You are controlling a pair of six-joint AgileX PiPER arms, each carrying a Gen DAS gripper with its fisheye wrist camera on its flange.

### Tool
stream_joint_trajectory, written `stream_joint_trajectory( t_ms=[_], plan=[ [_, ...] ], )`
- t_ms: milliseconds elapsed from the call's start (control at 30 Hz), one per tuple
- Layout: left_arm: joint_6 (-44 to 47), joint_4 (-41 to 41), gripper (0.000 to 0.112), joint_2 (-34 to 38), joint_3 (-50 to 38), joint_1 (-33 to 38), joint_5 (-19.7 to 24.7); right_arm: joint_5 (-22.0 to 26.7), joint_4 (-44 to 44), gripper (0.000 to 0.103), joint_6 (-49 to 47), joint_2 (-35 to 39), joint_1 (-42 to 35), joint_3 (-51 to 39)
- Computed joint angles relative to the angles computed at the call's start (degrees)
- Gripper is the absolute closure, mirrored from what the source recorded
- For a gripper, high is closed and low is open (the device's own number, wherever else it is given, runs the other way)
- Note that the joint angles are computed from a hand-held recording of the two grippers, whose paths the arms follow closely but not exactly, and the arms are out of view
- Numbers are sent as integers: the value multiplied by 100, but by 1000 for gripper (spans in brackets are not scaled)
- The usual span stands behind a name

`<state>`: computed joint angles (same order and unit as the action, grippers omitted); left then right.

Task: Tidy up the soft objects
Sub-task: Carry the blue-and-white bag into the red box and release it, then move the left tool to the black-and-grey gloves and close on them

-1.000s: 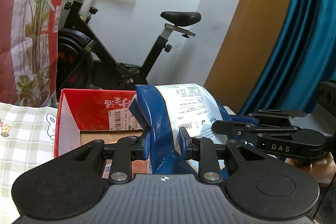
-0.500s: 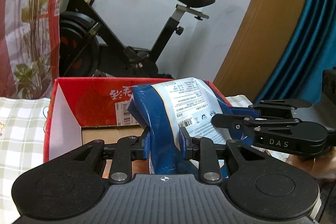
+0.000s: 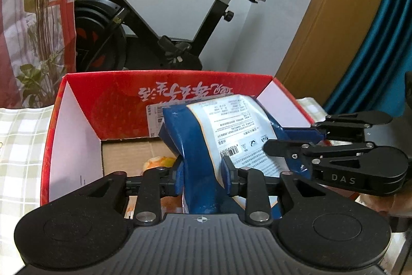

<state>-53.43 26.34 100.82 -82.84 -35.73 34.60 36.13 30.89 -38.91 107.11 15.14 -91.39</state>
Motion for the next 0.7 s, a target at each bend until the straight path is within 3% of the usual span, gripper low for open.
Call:
stream_joint_trajectory(
  t_ms=[167,700],
  plan=[
    [-466,565,61,-108,-3,-153,316,9,-269,80,230,-112,46,117],
    [-1269,1449,54,-824,333,-803,1196,-133,-573,79,492,-1045,180,956]
  ],
)
